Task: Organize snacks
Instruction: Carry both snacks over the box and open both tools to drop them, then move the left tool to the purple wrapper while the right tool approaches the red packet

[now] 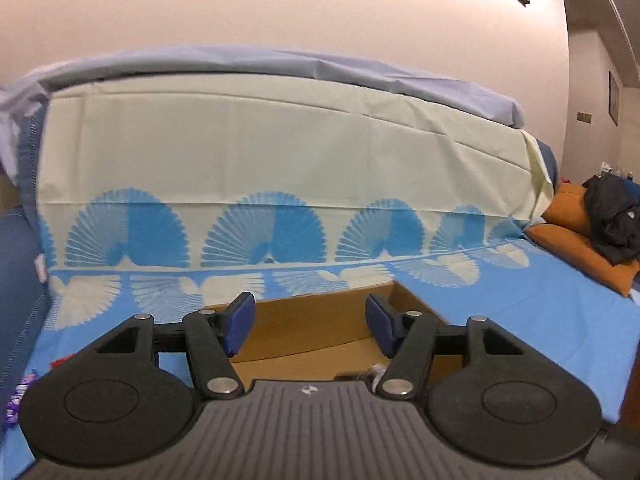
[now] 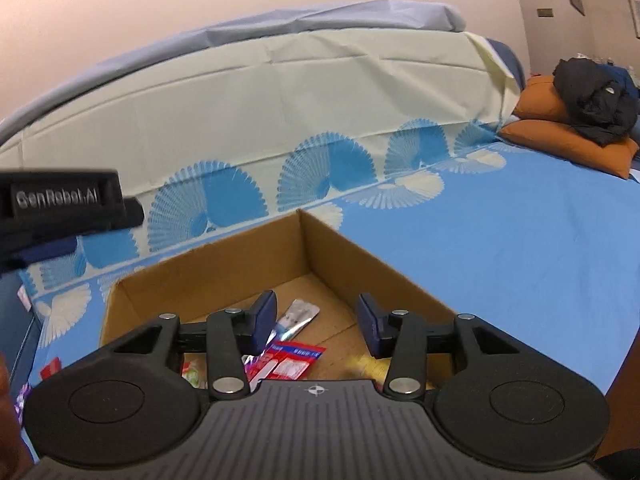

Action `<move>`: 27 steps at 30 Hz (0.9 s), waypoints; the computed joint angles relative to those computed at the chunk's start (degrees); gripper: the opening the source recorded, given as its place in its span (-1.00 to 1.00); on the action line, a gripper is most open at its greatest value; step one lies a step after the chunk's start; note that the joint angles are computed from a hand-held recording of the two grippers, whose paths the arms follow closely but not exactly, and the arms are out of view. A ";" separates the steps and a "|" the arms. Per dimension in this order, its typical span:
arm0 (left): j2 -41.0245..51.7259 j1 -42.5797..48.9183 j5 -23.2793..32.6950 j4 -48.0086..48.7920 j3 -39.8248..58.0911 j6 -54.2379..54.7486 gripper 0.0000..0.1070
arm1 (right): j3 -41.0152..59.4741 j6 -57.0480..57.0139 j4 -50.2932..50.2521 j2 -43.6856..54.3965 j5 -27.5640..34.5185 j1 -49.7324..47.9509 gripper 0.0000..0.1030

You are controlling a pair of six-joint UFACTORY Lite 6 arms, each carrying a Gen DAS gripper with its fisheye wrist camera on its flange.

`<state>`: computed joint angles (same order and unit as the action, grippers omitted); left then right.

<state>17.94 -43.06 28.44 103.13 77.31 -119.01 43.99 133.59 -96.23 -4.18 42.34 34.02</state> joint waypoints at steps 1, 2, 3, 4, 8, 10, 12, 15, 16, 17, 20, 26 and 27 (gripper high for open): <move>-2.50 0.28 0.65 3.08 -4.19 -3.10 0.23 | 0.26 -0.02 -0.13 0.53 -0.33 0.08 -0.09; -4.98 0.85 1.04 5.61 -8.35 -5.74 0.18 | 0.03 -0.19 0.16 0.47 -0.14 0.76 -0.07; -8.40 1.82 1.22 7.78 -13.48 -8.00 0.15 | 0.30 -0.55 0.34 0.81 -0.04 1.24 -0.06; -11.69 2.70 1.34 8.92 -18.16 -9.49 0.06 | 0.73 -0.91 0.57 1.33 -0.01 1.76 -0.03; -22.20 10.27 -3.26 12.03 -33.65 -13.69 -0.56 | 2.24 -2.43 1.52 2.66 0.80 4.64 -0.01; -25.06 14.39 -4.36 13.23 -38.90 -14.72 -0.66 | 3.21 -2.58 1.56 3.79 0.96 6.21 -0.01; -26.35 19.26 -4.27 14.08 -42.99 -14.52 -0.66 | 4.49 -2.64 0.91 5.36 0.96 8.09 -0.01; -24.05 27.62 -3.83 20.17 -44.71 -18.00 -0.66 | 6.39 -2.64 -0.07 7.62 0.79 10.57 -0.01; -21.72 29.98 -3.13 21.25 -43.52 -18.22 -0.66 | 7.18 -2.71 -0.40 8.49 0.55 11.24 -0.01; -19.24 32.19 -2.65 22.09 -41.77 -18.04 -0.64 | 8.01 -2.85 -0.68 9.35 0.26 11.84 -0.01; -7.20 36.62 1.94 22.32 -32.65 -13.72 -0.45 | 10.17 -2.90 -1.70 11.64 -0.52 13.20 -0.01; 14.71 39.55 5.74 16.04 -11.98 0.66 -0.06 | 12.95 -3.58 -3.70 14.37 -2.32 14.24 -0.01; 17.92 39.31 5.50 13.65 -8.67 4.79 0.00 | 13.09 -3.67 -4.05 14.56 -2.42 14.27 -0.01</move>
<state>35.86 -3.75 33.95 116.78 68.64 -114.21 57.07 129.91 -100.28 10.38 39.91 48.29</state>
